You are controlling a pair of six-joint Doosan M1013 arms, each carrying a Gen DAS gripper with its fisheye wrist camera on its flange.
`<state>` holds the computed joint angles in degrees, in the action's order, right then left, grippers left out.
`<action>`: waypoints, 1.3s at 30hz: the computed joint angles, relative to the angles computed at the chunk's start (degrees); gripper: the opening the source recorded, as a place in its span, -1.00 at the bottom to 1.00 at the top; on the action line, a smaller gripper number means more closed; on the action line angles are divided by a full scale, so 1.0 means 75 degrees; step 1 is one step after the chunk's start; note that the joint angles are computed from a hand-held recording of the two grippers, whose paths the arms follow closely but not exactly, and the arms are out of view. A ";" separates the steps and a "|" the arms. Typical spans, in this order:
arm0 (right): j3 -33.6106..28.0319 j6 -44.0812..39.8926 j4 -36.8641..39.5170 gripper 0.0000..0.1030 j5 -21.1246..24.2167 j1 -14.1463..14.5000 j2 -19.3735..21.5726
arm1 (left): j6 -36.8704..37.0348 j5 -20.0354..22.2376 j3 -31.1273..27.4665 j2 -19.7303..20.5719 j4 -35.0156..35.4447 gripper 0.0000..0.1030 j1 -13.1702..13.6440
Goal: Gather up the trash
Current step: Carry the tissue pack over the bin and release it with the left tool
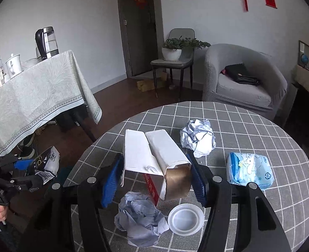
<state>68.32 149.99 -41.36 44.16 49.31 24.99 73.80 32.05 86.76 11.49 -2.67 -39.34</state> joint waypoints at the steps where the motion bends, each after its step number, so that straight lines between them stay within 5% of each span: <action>1: -0.0039 0.0004 -0.0003 0.19 -0.0038 0.0004 0.0020 | -0.0020 0.0010 0.0002 -0.0005 0.0018 0.21 0.0013; 11: -0.0293 0.0226 -0.0295 0.19 -0.0399 0.0073 0.0211 | 0.0008 -0.0035 0.0212 -0.0168 -0.0065 0.22 0.0180; 22: -0.0922 -0.0706 0.0475 0.23 -0.0112 0.0104 0.0638 | -0.0070 -0.0136 0.0441 -0.0356 -0.0096 0.22 0.0370; 39: -0.1461 -0.0486 -0.0106 0.20 -0.0100 0.0273 0.0961 | -0.0195 -0.0178 0.0723 -0.0582 -0.0011 0.22 0.0647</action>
<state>57.36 146.35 -42.16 43.41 51.35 32.20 72.34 30.71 92.19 7.13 -2.76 -34.49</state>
